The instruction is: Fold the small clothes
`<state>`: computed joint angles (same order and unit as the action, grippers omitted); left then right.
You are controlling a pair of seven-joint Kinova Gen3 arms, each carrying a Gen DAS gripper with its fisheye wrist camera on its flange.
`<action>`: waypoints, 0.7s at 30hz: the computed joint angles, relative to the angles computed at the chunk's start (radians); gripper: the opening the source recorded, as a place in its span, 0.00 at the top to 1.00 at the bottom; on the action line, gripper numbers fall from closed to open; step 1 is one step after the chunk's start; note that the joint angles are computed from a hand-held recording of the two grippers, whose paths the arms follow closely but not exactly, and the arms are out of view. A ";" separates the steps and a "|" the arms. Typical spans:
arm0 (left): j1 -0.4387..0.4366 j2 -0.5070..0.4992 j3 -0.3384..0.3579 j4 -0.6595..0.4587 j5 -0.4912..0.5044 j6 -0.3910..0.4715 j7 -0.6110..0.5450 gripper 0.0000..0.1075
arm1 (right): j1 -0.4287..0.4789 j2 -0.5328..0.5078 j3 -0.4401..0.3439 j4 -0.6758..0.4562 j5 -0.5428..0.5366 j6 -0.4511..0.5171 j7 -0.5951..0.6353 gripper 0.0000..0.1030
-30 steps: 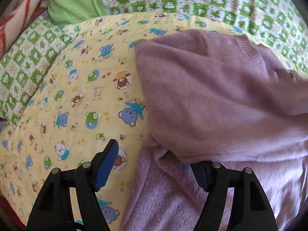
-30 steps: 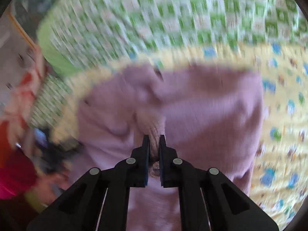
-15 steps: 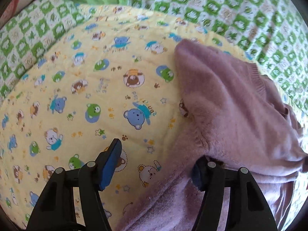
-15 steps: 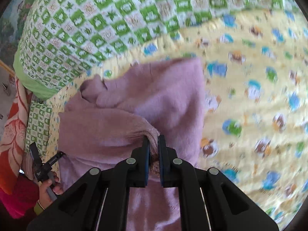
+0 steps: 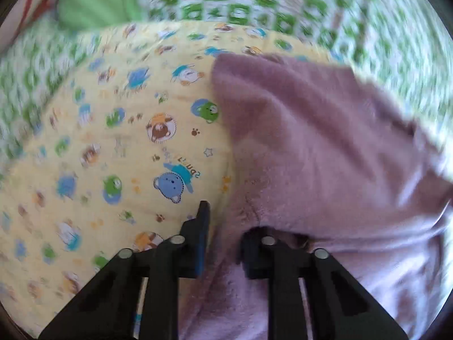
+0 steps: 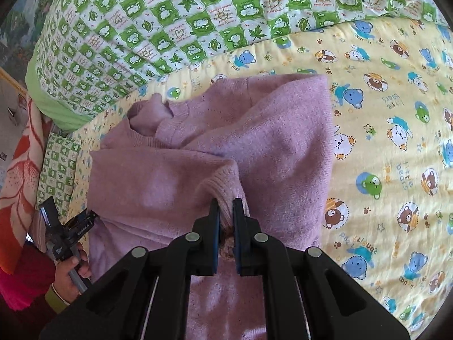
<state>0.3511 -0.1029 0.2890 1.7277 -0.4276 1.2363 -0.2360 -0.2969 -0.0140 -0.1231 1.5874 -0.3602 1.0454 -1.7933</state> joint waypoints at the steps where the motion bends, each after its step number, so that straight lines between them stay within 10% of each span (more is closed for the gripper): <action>1: 0.007 -0.038 -0.034 0.032 0.023 -0.041 0.037 0.86 | -0.015 -0.007 0.016 -0.003 -0.005 -0.001 0.003 0.91; 6: 0.074 -0.203 -0.202 0.233 0.120 -0.244 0.205 0.88 | -0.110 -0.074 0.123 0.046 -0.102 -0.103 0.087 0.91; 12: -0.161 -0.245 -0.038 0.267 0.229 -0.300 0.083 0.87 | -0.017 0.002 -0.020 0.078 0.051 -0.062 0.004 0.91; 18: -0.220 -0.253 -0.019 0.277 0.278 -0.307 -0.009 0.83 | -0.063 0.001 -0.046 0.088 0.169 -0.052 -0.015 0.91; 21: -0.228 -0.252 -0.019 0.247 0.299 -0.263 -0.056 0.73 | -0.069 0.020 -0.042 0.055 0.200 -0.016 -0.057 0.75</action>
<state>0.1235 -0.3545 0.2702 1.9751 -0.1290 0.9737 -0.2923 -0.3664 0.0058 -0.1653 1.6423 -0.1601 1.0299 -1.8502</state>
